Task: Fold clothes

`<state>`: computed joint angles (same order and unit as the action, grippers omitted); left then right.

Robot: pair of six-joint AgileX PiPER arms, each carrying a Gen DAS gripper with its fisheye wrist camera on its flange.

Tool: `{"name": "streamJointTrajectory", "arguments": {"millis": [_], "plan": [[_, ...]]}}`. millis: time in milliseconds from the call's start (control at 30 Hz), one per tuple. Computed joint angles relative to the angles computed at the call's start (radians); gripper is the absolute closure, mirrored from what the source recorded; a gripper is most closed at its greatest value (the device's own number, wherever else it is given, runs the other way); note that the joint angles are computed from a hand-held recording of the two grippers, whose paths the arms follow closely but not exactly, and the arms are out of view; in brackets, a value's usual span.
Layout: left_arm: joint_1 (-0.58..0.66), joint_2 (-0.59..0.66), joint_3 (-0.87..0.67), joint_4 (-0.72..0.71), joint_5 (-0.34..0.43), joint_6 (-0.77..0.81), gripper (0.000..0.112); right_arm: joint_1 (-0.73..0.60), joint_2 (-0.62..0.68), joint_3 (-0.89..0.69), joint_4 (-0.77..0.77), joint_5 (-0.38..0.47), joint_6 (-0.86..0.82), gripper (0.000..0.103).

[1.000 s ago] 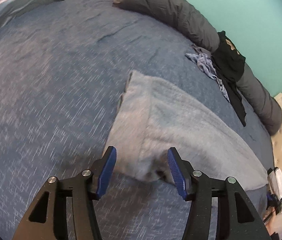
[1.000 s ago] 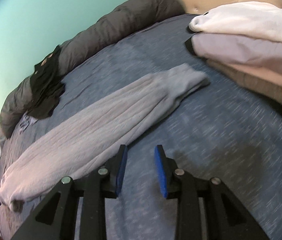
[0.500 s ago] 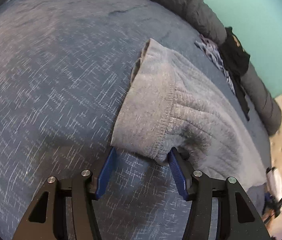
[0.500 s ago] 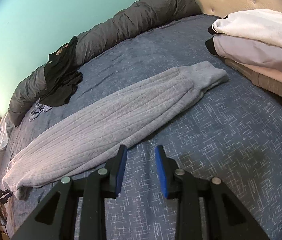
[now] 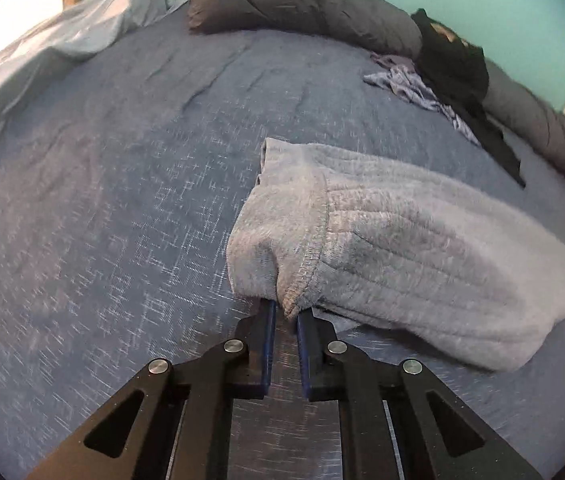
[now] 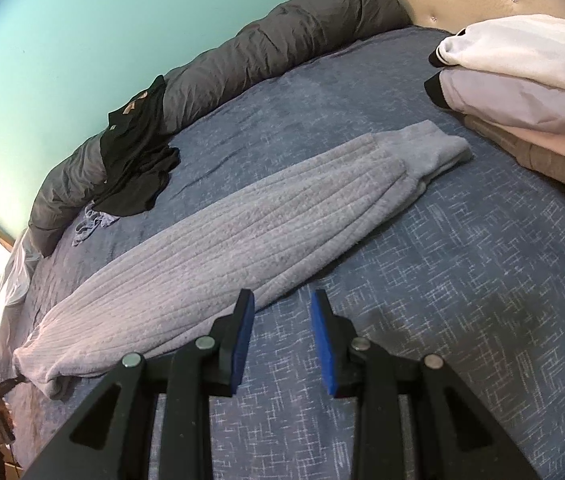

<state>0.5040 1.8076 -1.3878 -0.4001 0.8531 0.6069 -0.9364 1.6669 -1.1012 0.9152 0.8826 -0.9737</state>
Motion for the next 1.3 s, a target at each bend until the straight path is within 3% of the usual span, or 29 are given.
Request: {"name": "streamJointTrajectory", "arguments": {"millis": [133, 433, 500, 533, 700, 867, 1000, 1133, 1300], "plan": [[0.031, 0.039, 0.021, -0.044, 0.028, 0.004, 0.097, 0.003, -0.001, 0.004, -0.008, 0.011, -0.006, 0.074], [0.135, -0.015, 0.033, -0.211, 0.121, 0.018, 0.09, 0.028, -0.012, 0.039, 0.0, 0.009, 0.015, 0.074], [0.128, -0.012, 0.025, -0.241, 0.144, 0.018, 0.076, 0.044, -0.026, 0.057, -0.003, 0.016, 0.019, 0.074], [0.121, -0.006, 0.022, -0.25, 0.147, 0.012, 0.064, 0.056, -0.038, 0.071, -0.004, 0.019, 0.023, 0.074], [0.128, -0.016, 0.062, -0.295, 0.113, 0.015, 0.063, 0.152, -0.099, 0.166, 0.006, 0.046, 0.059, 0.061], [0.153, -0.092, 0.177, -0.353, 0.048, 0.073, 0.063, 0.393, -0.16, 0.292, 0.066, 0.009, 0.085, 0.059], [0.173, -0.146, 0.286, -0.44, -0.005, 0.151, 0.053, 0.712, -0.176, 0.343, 0.114, -0.096, 0.141, 0.057], [0.221, -0.202, 0.398, -0.515, -0.013, 0.257, 0.052, 1.031, -0.139, 0.314, 0.141, -0.232, 0.229, 0.054], [0.282, -0.224, 0.49, -0.584, 0.008, 0.336, 0.051, 1.286, -0.023, 0.183, 0.032, -0.364, 0.418, 0.053]]}}
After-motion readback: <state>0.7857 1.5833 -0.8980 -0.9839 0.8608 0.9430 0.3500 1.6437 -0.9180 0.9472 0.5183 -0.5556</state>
